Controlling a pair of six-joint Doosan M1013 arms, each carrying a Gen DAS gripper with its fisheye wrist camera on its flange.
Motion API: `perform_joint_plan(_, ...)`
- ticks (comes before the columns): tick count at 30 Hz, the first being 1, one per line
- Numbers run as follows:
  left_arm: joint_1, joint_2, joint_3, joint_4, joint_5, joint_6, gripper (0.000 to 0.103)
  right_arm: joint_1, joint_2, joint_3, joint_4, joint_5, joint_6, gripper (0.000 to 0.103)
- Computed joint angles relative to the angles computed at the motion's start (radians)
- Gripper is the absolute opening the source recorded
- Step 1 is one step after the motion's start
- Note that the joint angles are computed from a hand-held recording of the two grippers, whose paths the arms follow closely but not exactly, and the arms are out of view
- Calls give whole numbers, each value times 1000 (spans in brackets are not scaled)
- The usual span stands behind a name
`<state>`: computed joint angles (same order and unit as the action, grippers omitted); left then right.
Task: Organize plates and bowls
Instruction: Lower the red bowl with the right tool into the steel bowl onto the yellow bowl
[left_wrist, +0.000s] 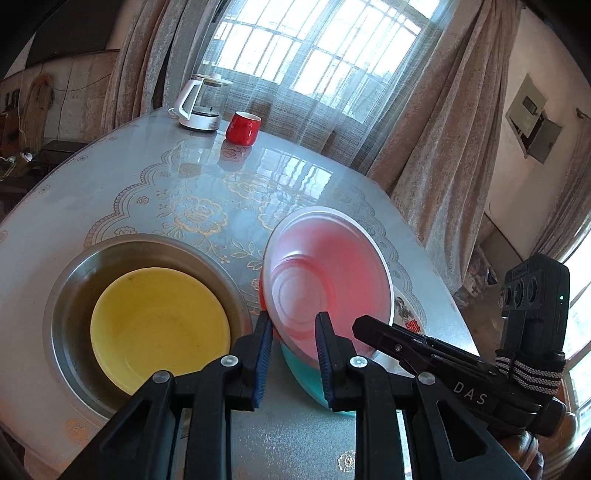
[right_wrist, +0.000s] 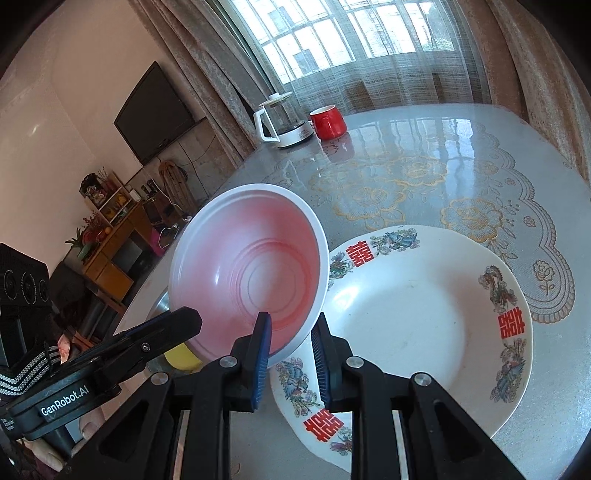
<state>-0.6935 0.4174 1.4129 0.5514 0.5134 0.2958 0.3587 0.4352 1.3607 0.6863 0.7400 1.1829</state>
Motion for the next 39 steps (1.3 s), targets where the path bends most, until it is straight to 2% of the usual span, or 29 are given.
perform_joint_plan(13,9,-65,97,150,-1,-185,22,34,31,-49,41,62,-69,22)
perform_joint_plan(21,21,-101,143,224,27,-312,22,56,78,-117,85,133,-73,22)
perform_joint_plan(29,38,-102,167,138,51,-305,22,83,115,-158,18,188,-16,23)
perform_joint_plan(34,48,-88,161,45,61,-234,22,97,121,-165,-66,187,27,24)
perform_joint_plan(36,49,-75,145,-4,97,-191,22,101,123,-166,-92,182,40,24)
perform_joint_plan(39,52,-68,144,-24,105,-181,22,109,124,-170,-121,181,43,24)
